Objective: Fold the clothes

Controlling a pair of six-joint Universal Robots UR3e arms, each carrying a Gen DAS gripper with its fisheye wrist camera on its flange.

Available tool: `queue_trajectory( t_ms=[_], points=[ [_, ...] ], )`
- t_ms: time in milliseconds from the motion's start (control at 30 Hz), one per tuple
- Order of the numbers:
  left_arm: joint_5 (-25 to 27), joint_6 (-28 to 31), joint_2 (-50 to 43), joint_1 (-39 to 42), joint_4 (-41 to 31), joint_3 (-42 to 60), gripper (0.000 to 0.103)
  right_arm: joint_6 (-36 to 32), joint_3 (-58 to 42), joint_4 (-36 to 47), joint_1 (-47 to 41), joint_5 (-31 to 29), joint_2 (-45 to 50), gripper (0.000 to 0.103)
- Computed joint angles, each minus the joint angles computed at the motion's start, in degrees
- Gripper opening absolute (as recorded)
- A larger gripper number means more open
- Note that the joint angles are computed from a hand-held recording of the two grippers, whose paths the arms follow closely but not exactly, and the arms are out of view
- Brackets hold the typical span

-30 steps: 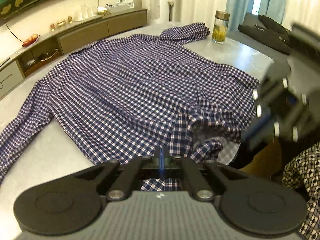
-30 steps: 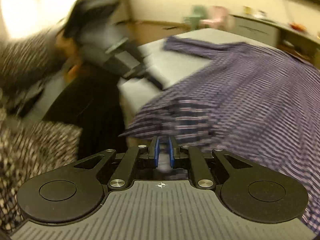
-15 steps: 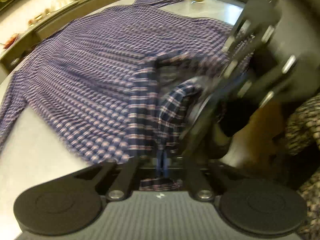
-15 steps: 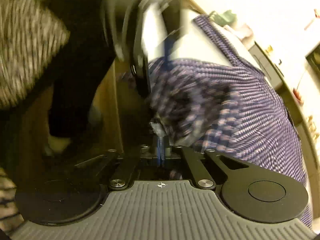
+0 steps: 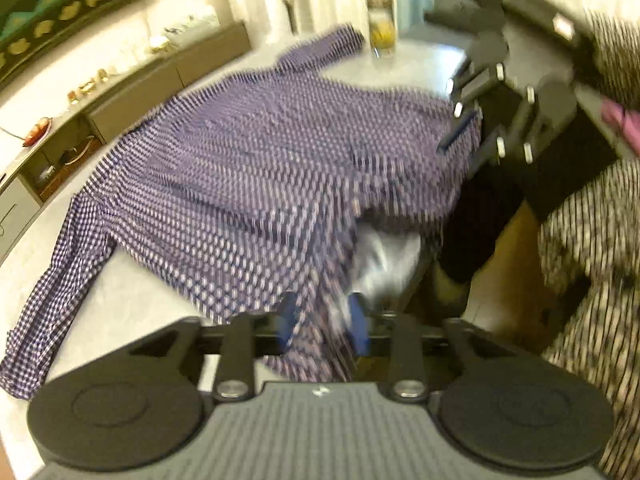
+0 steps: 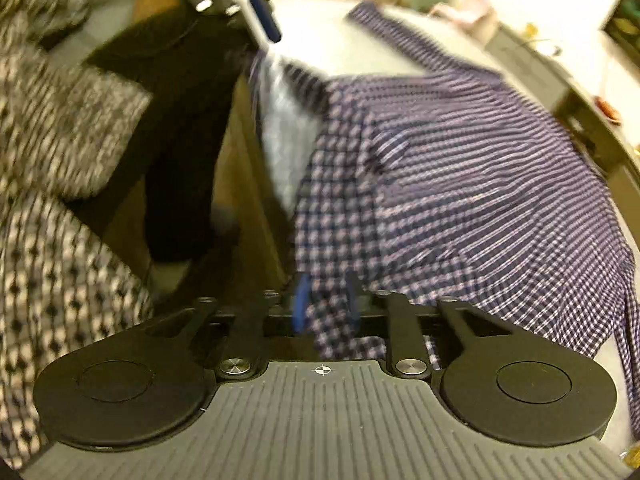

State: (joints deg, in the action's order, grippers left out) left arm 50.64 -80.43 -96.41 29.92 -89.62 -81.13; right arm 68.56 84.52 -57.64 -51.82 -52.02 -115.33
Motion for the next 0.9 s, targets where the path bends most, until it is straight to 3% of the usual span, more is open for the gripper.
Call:
queue_trajectory(
  t_ms=[33, 167, 267, 333, 367, 400, 500, 567, 600, 667, 700, 733, 767, 800, 900],
  points=[
    [-0.7, -1.22, 0.07, -0.77, 0.65, -0.6, 0.053, 1.9, 1.18, -1.32, 0.93, 1.41, -0.06, 0.043],
    [2.75, -9.41, -1.32, -8.58, 15.58, -7.76, 0.053, 11.79, 13.83, -19.55, 8.53, 1.54, -4.49, 0.045],
    [6.19, -11.81, -3.07, -12.62, 22.7, -10.78, 0.042, 16.54, 22.01, -33.18, 14.81, -2.15, -5.97, 0.042],
    [7.49, -11.58, -4.2, -13.74, 23.66, -10.64, 0.015, 18.06, 25.66, -39.77, 17.24, -4.16, -6.78, 0.033],
    [7.75, -11.4, -4.51, -13.93, 23.26, -10.16, 0.006, 18.56, 26.33, -41.38, 17.73, -4.8, -6.88, 0.022],
    [7.45, -10.89, -4.48, -13.61, 21.77, -9.19, 0.002, 19.05, 26.32, -42.06, 17.88, -5.23, -6.72, 0.001],
    [5.79, -6.4, -3.42, -10.94, 13.39, -5.3, 0.002, 17.52, 22.47, -35.54, 14.72, -2.83, -6.68, 0.0],
    [5.08, -1.9, -2.73, -8.55, 6.18, -2.0, 0.001, 12.66, 15.33, -23.86, 10.25, -1.25, -5.65, 0.0],
    [5.2, 0.11, -2.75, -7.48, 2.08, 0.33, 0.003, 9.41, 11.42, -17.38, 7.93, -0.98, -4.63, 0.0],
    [3.4, 2.12, -3.95, -4.86, -3.57, 5.25, 0.019, 5.63, 3.81, -8.44, 5.15, -1.67, -0.62, 0.0],
    [1.56, 0.46, -5.33, -4.05, -4.0, 7.58, 0.046, 5.61, 1.8, -7.89, 4.07, -0.74, 0.92, 0.006],
    [-0.33, -2.77, -7.47, -3.66, -3.82, 10.59, 0.065, 5.7, -0.26, -7.4, 3.08, 0.19, 2.5, 0.015],
    [-2.21, -6.79, -10.02, -3.53, -3.25, 13.99, 0.067, 8.45, -1.49, -9.98, 2.95, 1.66, 4.55, 0.032],
    [-3.92, -12.56, -13.58, -4.01, -2.1, 18.44, 0.067, 13.39, -2.08, -15.16, 3.48, 3.35, 6.97, 0.042],
    [-4.47, -32.15, -26.26, -7.66, 5.66, 33.48, 0.069, 33.77, -7.34, -32.83, 6.32, 6.11, 18.82, 0.043]
  ],
)
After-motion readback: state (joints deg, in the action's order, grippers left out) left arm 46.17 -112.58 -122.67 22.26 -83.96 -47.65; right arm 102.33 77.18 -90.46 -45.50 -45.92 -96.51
